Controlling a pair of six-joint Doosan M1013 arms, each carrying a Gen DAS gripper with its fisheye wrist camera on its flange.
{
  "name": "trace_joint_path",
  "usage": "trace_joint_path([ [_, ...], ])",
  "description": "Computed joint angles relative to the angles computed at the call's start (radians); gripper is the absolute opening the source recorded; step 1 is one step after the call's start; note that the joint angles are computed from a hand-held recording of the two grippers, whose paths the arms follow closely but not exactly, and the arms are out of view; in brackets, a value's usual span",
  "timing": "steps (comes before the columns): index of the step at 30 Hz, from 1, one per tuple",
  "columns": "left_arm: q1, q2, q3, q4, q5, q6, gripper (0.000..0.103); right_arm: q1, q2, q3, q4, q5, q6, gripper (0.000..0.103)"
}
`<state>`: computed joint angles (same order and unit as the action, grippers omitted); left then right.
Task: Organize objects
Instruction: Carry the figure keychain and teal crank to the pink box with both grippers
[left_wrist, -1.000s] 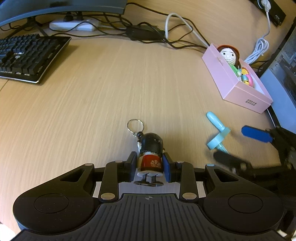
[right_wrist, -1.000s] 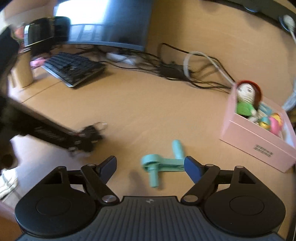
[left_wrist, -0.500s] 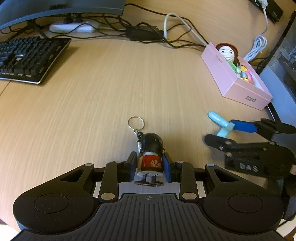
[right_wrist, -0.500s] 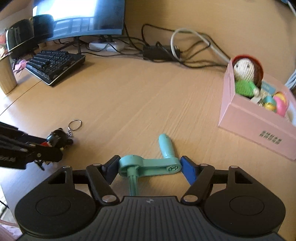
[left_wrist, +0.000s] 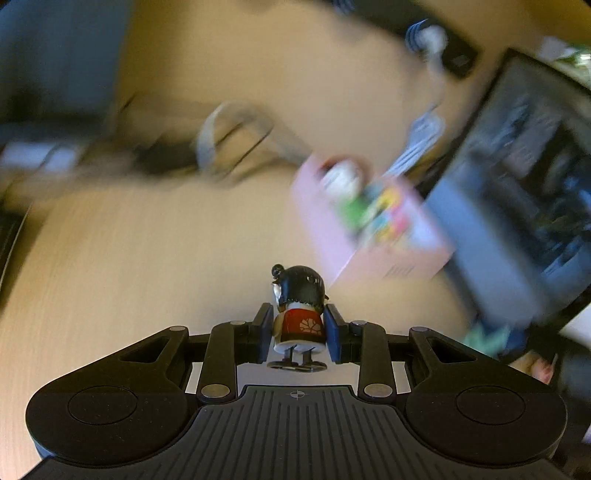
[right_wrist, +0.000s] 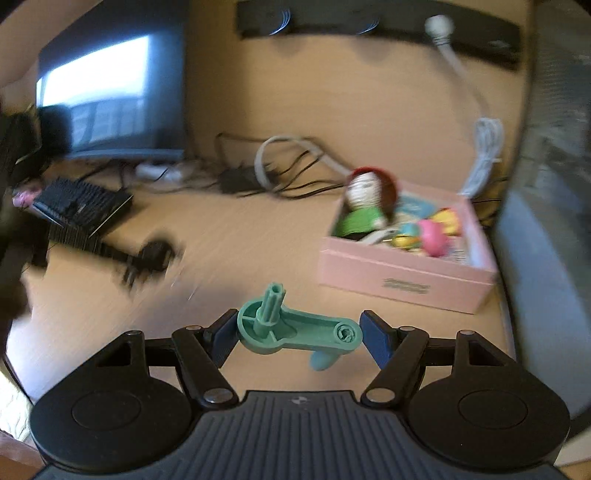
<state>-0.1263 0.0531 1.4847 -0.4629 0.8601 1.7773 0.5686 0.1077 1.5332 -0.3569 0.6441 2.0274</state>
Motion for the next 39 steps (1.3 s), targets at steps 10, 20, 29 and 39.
trace_joint_path([
  [10, -0.116, 0.211, -0.273, -0.240, -0.110, 0.182, 0.033, -0.004, -0.091, 0.121, -0.224, -0.030, 0.287, 0.071],
  [20, -0.169, 0.277, -0.267, -0.013, -0.106, -0.054, 0.031, -0.033, -0.114, 0.153, -0.230, 0.026, 0.368, 0.071],
  [29, -0.072, 0.126, -0.048, -0.073, -0.071, -0.064, 0.031, -0.064, -0.016, 0.040, -0.293, -0.032, 0.326, 0.071],
  [39, -0.008, 0.067, 0.035, -0.093, 0.008, -0.053, 0.031, -0.104, 0.223, -0.218, -0.731, -0.061, 0.621, 0.081],
])
